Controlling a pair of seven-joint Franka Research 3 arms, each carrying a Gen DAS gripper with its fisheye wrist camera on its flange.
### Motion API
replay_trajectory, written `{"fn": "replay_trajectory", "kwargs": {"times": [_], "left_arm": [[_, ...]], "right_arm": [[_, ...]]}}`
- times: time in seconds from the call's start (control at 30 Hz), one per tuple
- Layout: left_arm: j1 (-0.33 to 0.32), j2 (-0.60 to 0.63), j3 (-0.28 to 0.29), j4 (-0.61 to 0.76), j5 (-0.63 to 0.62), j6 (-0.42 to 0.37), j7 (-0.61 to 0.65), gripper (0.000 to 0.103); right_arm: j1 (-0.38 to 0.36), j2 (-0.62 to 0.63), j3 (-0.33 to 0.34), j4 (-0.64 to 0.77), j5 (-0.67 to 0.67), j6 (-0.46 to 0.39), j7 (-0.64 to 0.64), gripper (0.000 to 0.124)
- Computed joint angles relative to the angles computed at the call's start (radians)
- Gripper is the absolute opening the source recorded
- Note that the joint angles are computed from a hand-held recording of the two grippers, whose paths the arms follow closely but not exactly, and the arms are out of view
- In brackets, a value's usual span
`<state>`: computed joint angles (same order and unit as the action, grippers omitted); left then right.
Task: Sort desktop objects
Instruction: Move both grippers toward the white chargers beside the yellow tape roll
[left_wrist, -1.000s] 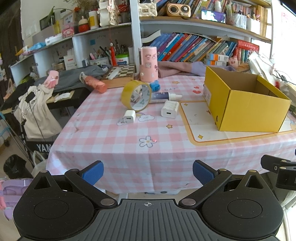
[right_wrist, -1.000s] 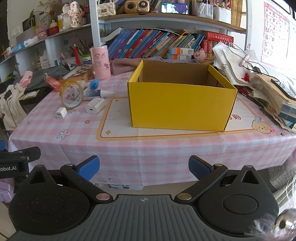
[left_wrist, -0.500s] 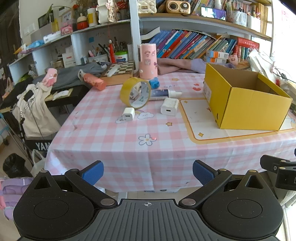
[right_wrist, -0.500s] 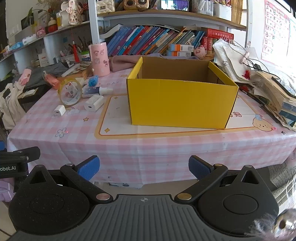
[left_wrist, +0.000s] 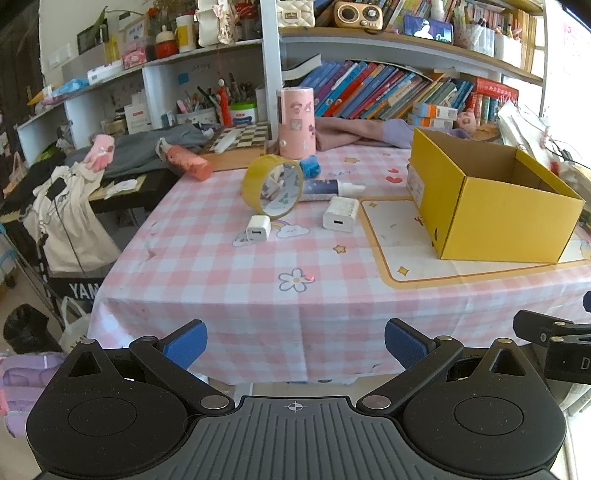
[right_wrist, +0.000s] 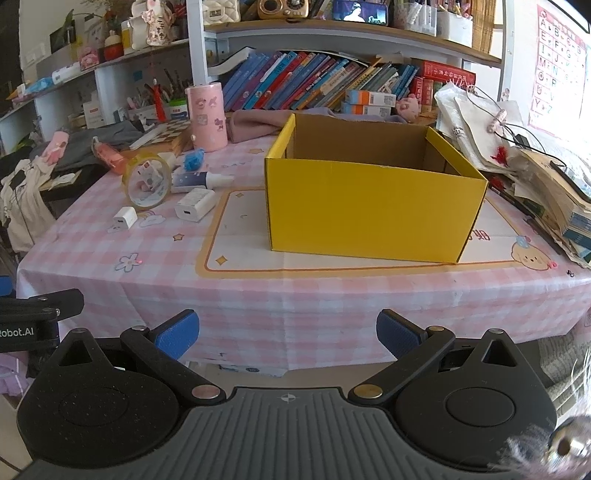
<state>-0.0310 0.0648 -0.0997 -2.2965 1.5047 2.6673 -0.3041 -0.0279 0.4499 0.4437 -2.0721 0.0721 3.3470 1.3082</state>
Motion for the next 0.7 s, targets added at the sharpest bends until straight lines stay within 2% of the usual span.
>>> {"fn": "replay_trajectory", "kwargs": {"times": [0.7], "left_arm": [[0.012, 0.015, 0.011, 0.015, 0.025, 0.025, -0.013, 0.103]], "right_arm": [[0.017, 0.019, -0.001, 0.039, -0.017, -0.014, -0.025, 0.103]]}}
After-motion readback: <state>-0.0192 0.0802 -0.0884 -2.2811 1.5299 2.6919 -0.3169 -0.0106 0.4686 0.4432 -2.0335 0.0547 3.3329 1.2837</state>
